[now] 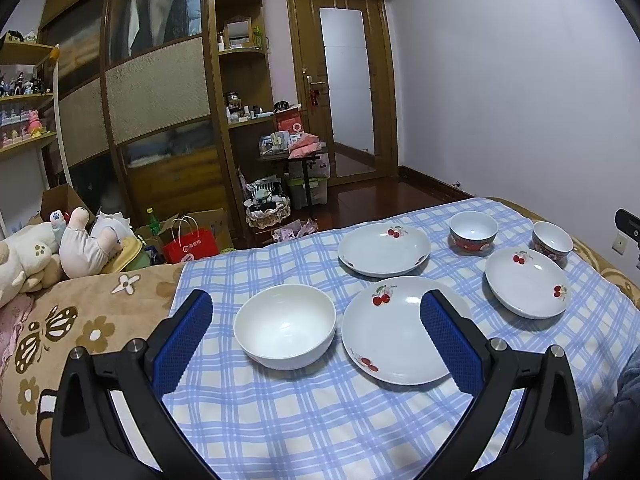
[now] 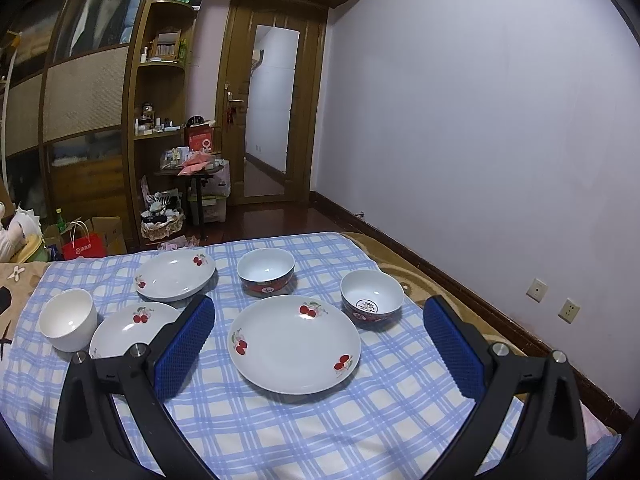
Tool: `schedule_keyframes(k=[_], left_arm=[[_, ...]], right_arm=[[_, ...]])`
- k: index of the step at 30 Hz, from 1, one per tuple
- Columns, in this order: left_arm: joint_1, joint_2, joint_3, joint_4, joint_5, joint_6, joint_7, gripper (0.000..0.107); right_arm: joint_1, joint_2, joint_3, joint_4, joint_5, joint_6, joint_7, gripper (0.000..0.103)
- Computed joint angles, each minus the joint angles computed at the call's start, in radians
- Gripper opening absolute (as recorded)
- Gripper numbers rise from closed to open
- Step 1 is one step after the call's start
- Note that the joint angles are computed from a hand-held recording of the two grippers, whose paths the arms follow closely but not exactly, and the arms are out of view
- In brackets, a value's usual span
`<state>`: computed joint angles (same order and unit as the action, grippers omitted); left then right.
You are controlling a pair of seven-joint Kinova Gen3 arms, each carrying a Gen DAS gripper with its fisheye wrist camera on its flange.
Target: Organize plates and bowls
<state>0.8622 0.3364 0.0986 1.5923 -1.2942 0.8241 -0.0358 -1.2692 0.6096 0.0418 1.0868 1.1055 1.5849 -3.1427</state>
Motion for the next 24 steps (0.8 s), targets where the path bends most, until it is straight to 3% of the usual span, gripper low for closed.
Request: schedule_keyframes(k=[24], left_arm=[[0.004, -0.001, 0.004, 0.01, -0.024, 0.01, 0.04, 0.102]], right_arm=[[-0.002, 0.02, 0.004, -0.003, -0.006, 0.007, 0.005, 0.103]])
